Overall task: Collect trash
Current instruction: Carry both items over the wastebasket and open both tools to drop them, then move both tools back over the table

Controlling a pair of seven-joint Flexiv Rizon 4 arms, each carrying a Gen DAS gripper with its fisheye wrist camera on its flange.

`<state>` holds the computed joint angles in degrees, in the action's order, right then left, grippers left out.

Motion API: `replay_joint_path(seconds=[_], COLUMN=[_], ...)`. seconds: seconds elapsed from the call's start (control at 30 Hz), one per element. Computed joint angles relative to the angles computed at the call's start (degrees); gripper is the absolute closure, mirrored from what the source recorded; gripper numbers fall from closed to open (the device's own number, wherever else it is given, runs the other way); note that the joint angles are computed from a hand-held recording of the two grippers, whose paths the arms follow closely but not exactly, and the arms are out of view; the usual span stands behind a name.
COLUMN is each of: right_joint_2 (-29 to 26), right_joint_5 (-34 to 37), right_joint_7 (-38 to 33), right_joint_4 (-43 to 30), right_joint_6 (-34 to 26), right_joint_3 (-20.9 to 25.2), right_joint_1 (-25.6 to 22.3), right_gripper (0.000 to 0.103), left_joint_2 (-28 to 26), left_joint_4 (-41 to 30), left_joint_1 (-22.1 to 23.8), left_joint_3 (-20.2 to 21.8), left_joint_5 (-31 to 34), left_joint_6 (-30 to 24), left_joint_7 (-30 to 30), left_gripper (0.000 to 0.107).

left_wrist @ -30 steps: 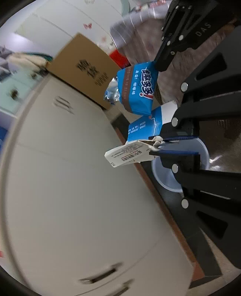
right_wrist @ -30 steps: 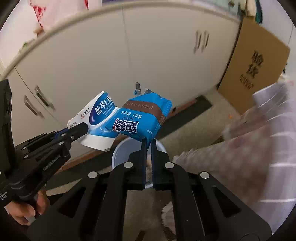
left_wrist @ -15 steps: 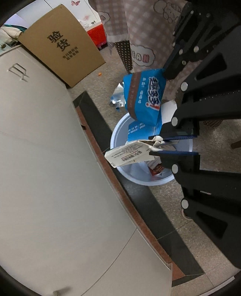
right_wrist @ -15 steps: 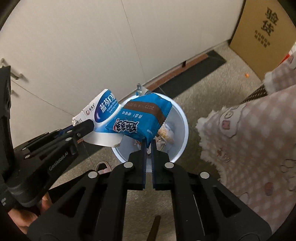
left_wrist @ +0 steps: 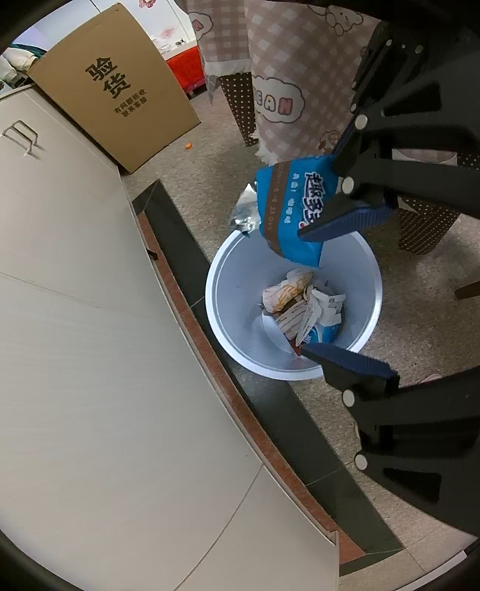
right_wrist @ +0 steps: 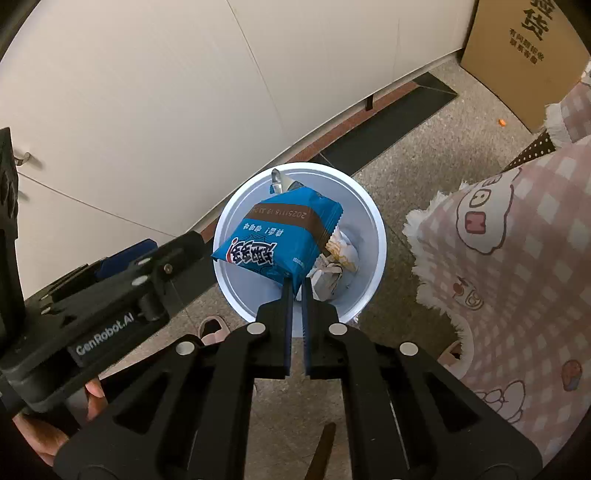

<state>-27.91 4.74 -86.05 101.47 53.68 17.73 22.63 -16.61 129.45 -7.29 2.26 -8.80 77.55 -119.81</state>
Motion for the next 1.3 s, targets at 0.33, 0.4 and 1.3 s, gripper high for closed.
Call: replay_joint_path(seconds=[0.33,0.4,1.3], right_joint_2=[-0.5,-0.8,6.5], right_joint_5=[0.8,1.1,2.4], right_joint_7=[0.1,0.3,0.7], right_joint_4=[-1.1,-1.6,0.6], right_joint_6=[-0.3,-0.3,4.6], right_joint_3=[0.4,0.4,1.2], right_joint_1=[0.3,0.3,-0.4], right_gripper=[0.098,0.098,0.074], left_joint_2=[1.3,1.4,11.5], left_joint_4=[0.7,1.1,4.4], left_joint_1=[-0.1,0.2,0.5], left_joint_3=[0.9,0.7,1.6], left_joint_5=[1.0,0.8,2.4], left_joint_6=[-0.1,0.0,0.2], left_joint_7=[-2.0,-2.1,-7.8], left_gripper=[0.047,0.047,0.047])
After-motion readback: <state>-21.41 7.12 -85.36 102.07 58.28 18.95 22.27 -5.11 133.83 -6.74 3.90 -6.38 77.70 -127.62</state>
